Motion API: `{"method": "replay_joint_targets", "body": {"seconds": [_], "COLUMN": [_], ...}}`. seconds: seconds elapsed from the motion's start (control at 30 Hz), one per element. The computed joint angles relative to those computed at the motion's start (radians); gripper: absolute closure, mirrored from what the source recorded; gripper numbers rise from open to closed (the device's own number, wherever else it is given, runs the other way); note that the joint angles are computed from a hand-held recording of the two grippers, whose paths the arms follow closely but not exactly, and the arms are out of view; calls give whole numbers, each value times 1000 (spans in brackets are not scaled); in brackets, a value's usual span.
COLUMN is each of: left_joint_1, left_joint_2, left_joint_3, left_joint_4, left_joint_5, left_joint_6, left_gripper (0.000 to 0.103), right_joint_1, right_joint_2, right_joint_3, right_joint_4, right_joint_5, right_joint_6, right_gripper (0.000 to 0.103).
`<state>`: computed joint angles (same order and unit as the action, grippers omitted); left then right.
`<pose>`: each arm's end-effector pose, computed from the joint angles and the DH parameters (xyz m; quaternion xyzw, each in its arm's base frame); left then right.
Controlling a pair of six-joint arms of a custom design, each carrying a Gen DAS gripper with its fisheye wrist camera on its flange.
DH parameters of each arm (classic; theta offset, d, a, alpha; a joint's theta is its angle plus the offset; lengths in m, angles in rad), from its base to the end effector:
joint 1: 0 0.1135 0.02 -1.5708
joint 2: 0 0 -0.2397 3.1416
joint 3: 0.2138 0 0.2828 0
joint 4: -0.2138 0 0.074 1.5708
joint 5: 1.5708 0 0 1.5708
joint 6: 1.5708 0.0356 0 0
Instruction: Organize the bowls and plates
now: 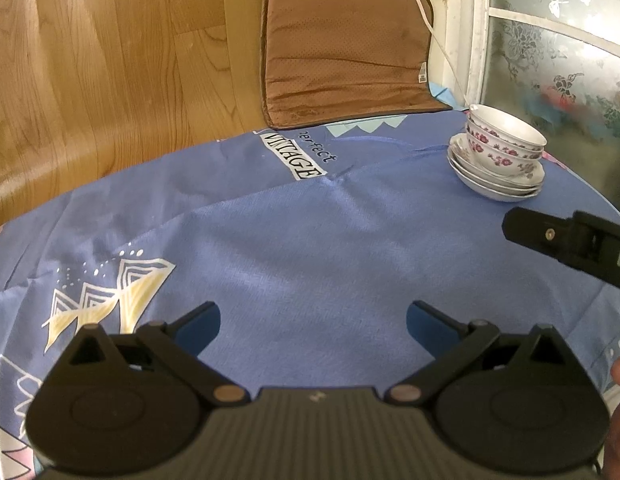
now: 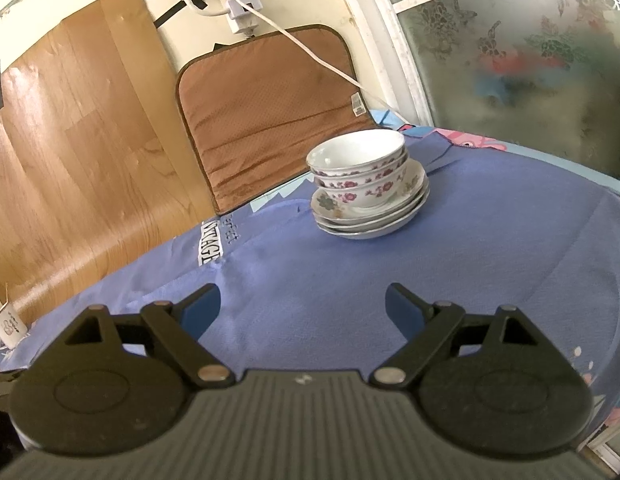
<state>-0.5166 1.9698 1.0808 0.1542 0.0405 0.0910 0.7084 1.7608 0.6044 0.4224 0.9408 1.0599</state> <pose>0.3603 -0.2063 0.0841 0.2812 0.8694 -0.1038 0.3928 0.2480 0.1746 0.0565 0.3237 0.7697 0.0175 0.5499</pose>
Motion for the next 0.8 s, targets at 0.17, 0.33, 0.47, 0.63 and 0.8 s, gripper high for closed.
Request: {"method": "replay_joint_targets", "body": {"seconds": [0.17,0.33,0.47,0.63,0.8], "left_joint_1": [7,18,26,24,16], "left_joint_2": [0,0,3,4,4], "left_joint_3": [0,1,6,9,9], "left_joint_4": [-1,-6,-13,-15,-16], "left_joint_5": [11,21,25,17,5], "left_joint_6": [0,-7,-17,-19,-12], "left_gripper": [0,0,0,0,0], "right_joint_1": [6,11,13,13,10], "right_joint_2": [9,20,26,28,26], "right_joint_3": [19,39,52,56,49], "right_joint_4": [-12,-27,-34,-39,-30], "right_joint_5": [12,11,11,14,10], "right_joint_6": [-8,-13,-19,-13,-10], "right_gripper": [11,11,11,11,11]}}
